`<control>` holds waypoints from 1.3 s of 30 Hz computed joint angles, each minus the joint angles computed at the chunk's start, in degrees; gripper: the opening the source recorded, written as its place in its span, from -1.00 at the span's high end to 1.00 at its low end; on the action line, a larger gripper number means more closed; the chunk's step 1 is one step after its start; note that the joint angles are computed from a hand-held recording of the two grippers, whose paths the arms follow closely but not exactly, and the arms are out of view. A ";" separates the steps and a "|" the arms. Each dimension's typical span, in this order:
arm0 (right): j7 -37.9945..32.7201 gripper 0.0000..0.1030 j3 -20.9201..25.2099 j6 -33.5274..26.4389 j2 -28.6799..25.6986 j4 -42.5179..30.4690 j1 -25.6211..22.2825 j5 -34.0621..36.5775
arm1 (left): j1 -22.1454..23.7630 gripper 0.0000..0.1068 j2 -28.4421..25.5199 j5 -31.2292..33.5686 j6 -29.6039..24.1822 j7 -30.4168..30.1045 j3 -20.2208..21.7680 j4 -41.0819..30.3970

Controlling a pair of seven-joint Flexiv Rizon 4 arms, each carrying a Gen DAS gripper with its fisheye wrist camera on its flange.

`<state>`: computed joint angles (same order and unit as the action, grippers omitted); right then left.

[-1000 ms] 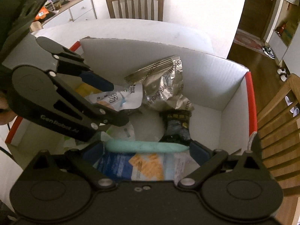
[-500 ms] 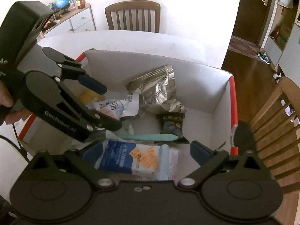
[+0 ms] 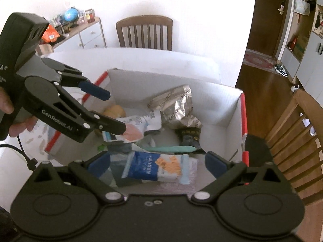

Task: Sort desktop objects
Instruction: 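Lower the sausage packet and green stick into the shoebox and open both grippers, then withdraw both grippers up and away from the shoebox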

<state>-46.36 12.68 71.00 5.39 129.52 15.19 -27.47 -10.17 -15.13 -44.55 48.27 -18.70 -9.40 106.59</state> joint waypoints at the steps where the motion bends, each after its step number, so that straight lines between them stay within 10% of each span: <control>1: 0.60 -0.96 0.18 0.18 0.26 0.12 -0.03 -0.38 | 0.21 -0.62 0.71 -1.06 -0.04 0.41 -0.01 0.66; 39: 39.18 -1.00 5.03 5.30 7.29 5.26 -4.97 -35.86 | -3.21 -0.93 19.10 -19.52 3.18 11.27 8.04 19.33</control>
